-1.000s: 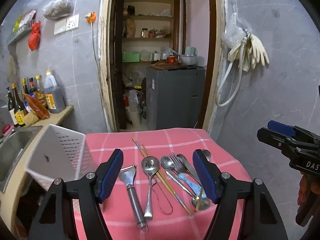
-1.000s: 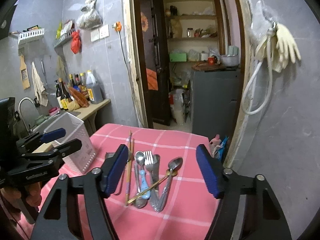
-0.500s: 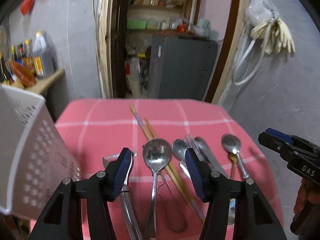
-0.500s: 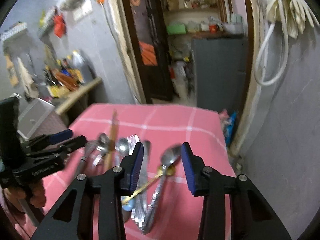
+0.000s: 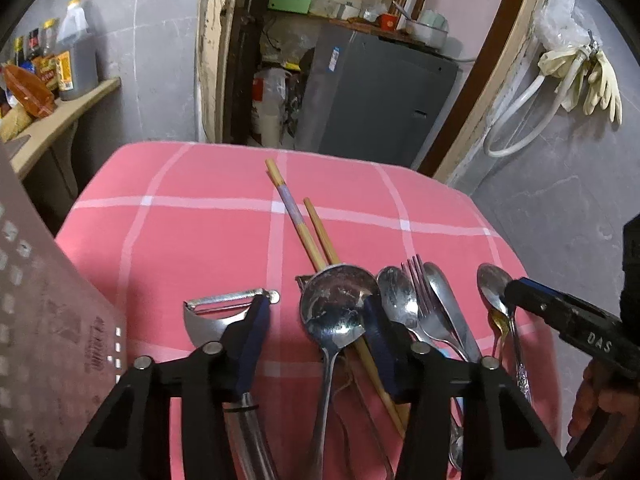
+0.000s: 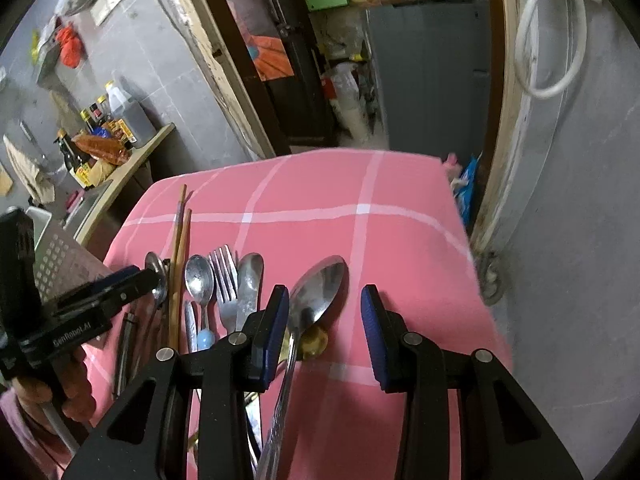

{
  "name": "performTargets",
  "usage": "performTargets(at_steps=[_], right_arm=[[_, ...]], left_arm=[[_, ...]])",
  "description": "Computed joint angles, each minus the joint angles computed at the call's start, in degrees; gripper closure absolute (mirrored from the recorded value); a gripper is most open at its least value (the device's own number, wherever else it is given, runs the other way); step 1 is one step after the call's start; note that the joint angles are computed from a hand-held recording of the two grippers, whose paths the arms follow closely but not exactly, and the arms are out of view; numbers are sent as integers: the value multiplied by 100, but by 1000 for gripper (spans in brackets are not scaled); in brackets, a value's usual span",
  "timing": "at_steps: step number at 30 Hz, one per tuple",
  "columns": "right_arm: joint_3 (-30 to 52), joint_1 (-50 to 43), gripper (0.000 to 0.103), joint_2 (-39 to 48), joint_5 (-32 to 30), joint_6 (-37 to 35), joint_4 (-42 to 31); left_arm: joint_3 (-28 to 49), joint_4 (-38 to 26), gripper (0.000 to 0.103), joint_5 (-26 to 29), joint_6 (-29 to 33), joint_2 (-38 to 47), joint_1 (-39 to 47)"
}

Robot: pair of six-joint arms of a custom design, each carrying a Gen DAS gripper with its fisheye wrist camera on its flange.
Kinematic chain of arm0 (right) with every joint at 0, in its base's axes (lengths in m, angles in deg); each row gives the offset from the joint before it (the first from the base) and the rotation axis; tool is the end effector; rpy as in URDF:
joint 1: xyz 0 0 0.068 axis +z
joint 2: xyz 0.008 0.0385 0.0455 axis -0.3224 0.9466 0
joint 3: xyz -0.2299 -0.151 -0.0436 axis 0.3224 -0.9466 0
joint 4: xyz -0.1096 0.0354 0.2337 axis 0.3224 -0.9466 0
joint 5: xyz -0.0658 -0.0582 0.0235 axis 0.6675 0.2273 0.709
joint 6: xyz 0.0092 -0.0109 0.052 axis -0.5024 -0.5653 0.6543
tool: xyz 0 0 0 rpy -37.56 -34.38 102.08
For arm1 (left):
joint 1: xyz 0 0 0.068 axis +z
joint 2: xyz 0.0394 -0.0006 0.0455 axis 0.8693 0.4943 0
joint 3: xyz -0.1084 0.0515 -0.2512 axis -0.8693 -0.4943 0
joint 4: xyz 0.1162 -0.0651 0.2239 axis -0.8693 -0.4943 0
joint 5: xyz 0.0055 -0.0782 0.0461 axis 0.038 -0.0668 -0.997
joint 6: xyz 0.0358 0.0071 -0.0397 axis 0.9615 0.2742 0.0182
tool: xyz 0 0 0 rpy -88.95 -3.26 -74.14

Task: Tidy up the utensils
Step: 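Close the left tool on a steel spoon while the right tool grasps another spoon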

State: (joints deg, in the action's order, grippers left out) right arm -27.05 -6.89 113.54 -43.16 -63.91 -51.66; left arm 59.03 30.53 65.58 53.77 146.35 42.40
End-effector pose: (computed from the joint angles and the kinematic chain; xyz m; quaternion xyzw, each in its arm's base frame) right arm 0.3538 0.0878 0.1631 -0.1649 0.9295 0.2006 0.2618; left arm 0.2478 -0.0733 0.1873 -0.1708 0.9274 -0.0650 0.3265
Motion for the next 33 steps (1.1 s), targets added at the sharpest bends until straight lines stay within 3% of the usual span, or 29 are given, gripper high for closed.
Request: performTargets(at_steps=[8,11,17,33], right_arm=[[446,-35,84,452,-471,53,-263],[651,-89,87,593,-650,-7,-486],[960,-158,89,799,-911,-119,-844],[1263,-110,93,879,-1082,-512,-1383]], left_arm=[[136,49,77,691,199,212,379],[279,-11,79,1012,354,334,528],[636,-428,92,983,744,440,497],[1572,-1461,95,1306,1567,883,359]])
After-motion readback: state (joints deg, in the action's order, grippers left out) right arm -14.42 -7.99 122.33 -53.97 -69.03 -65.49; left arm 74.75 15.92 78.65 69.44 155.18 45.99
